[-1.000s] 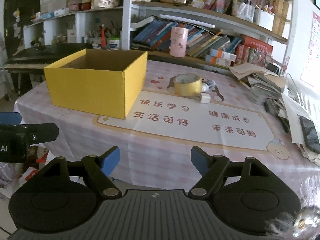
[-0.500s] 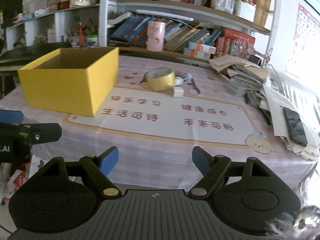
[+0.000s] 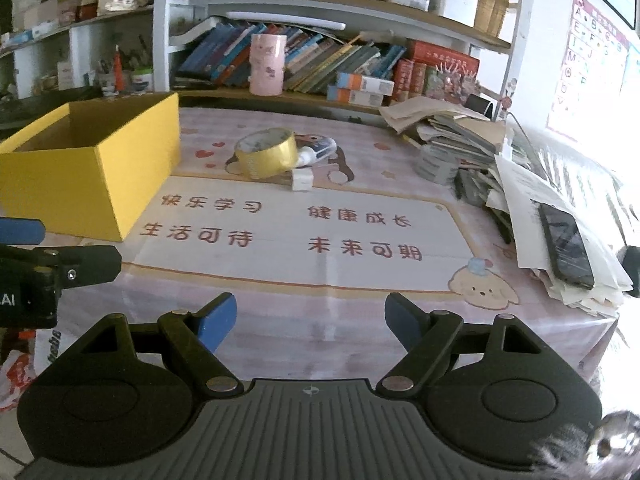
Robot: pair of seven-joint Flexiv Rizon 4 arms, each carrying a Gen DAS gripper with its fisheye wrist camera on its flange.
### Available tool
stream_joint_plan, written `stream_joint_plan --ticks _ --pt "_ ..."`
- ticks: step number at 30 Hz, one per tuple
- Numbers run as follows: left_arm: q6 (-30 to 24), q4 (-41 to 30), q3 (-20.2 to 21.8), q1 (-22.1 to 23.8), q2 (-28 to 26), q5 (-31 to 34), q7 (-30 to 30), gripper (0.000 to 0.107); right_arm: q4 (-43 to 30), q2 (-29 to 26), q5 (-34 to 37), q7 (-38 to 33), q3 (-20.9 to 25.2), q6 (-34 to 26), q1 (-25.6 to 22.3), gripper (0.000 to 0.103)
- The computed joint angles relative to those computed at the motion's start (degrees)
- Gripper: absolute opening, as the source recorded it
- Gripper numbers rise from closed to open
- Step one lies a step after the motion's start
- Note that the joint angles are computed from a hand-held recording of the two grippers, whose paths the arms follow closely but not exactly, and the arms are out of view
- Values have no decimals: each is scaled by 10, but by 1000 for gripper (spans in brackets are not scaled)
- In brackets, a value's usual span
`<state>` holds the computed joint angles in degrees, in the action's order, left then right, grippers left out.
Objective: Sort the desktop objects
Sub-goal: 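Move both tools toward the yellow tape roll and small white cube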
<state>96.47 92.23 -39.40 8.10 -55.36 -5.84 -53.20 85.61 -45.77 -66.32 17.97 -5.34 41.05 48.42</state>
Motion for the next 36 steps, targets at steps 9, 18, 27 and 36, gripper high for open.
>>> stream_joint_plan --ticks 9,18,27,36 --pt "-30 -56 43 -57 -11 -36 -10 97 15 7 3 -18 -1 25 -25 80" --pt "-61 -134 103 -133 -34 -87 -32 97 23 7 3 -70 -7 73 -60 80" --pt "-91 -225 192 -214 -60 -120 -82 97 31 6 -10 -101 -24 142 -94 80" --pt "-124 -318 305 -289 -91 -117 -183 97 18 -10 -35 -117 -54 239 -126 80"
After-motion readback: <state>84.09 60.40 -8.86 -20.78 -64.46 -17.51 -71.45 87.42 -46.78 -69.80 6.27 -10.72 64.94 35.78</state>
